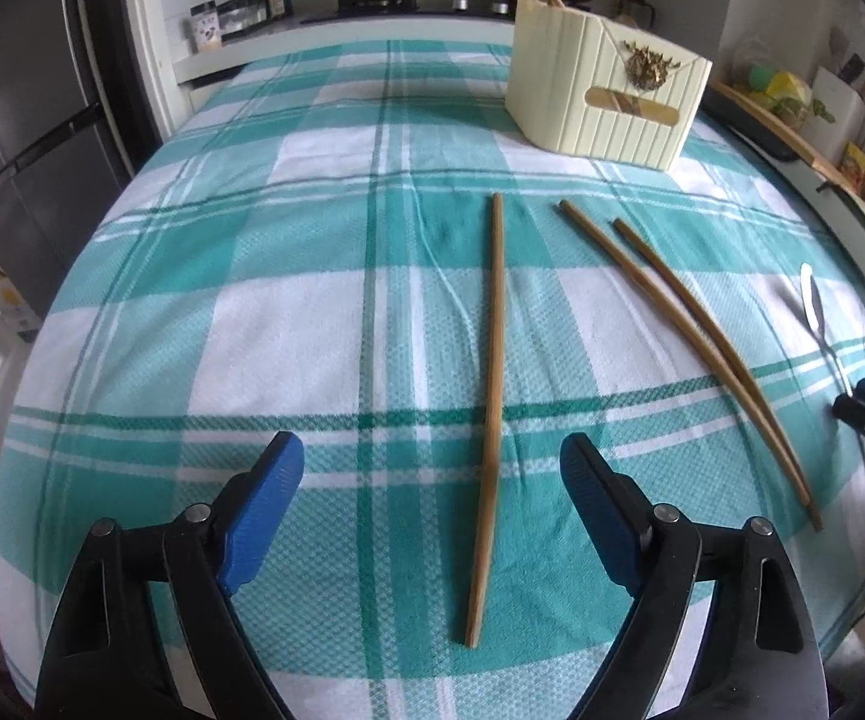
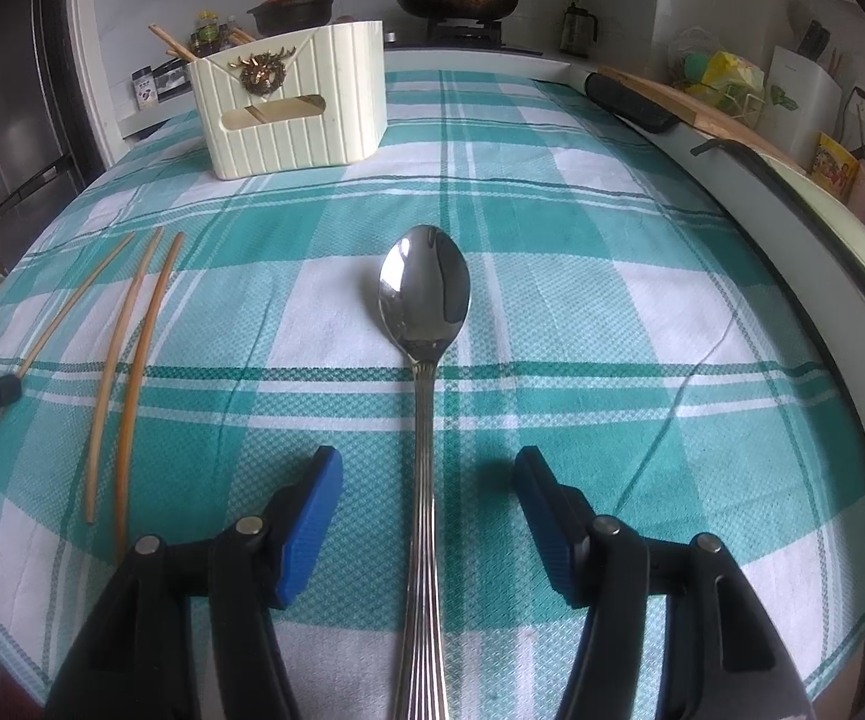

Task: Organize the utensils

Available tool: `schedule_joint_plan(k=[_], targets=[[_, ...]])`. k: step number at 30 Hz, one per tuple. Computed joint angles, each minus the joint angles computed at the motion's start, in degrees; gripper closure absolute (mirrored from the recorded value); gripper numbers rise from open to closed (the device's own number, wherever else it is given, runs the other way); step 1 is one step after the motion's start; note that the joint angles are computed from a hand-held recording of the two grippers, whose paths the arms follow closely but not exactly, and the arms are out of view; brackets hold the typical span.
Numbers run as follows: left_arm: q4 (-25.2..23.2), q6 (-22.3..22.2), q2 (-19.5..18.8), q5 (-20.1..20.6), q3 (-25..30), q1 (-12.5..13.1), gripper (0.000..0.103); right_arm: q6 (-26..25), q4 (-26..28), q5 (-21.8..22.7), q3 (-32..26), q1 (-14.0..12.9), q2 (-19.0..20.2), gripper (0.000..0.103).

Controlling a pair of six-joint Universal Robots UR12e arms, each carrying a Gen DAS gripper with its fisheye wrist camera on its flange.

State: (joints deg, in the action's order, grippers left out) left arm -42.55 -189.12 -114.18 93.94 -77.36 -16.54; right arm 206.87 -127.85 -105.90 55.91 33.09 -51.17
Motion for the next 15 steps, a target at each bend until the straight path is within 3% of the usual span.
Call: schedule_joint_plan(k=[8,10,15], targets=[[-7.39,6.69,-4.15,-5.63,8.88,1.37,0.014,2.49,-0.61,7.46,-0.16,-2.37,-0.42,0.037],[-8.96,8.08,-5.84,-5.11,11.17,1.12,0.014,1.17,1.6,8.66,-2.86,-2.81,1.05,0.037],[-15.52,8.89,-10.88,-2.96,18.22,0.63,0.017,-4.58,8.26,5.39,-13.02,-2.55,6.75,0.035]])
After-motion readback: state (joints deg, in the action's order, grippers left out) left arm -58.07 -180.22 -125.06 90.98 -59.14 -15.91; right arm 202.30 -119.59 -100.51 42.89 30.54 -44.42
